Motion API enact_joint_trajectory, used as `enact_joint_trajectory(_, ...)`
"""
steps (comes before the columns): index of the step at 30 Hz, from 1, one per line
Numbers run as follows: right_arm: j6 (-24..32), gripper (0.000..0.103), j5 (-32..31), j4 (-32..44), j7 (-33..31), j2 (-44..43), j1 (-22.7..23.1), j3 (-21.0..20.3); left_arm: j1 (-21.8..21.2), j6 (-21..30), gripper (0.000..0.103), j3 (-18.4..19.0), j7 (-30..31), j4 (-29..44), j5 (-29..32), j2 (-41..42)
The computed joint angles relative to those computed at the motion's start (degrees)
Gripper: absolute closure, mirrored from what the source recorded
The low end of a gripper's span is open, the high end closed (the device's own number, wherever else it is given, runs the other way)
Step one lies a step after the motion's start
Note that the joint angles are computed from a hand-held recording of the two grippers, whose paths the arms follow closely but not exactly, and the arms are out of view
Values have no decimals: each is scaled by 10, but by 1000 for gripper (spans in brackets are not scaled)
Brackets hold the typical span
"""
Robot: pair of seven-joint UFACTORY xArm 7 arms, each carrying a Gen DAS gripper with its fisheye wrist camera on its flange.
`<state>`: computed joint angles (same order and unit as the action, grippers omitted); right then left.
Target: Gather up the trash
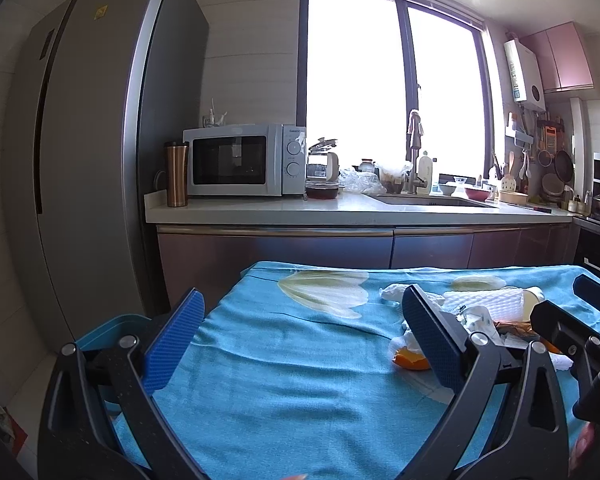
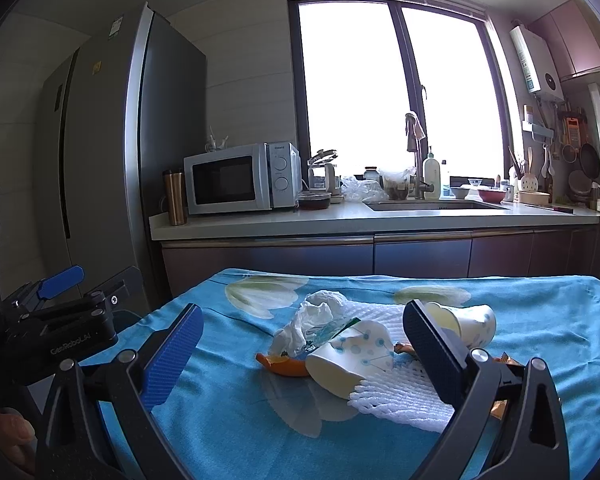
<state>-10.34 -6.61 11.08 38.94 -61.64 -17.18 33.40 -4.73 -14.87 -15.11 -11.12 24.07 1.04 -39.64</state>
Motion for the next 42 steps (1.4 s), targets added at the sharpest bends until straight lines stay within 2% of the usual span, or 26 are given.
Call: enact_joint_trajectory(42, -19, 6, 14, -9, -24, 14, 7, -21, 4, -4, 5, -6, -1, 6, 0, 10)
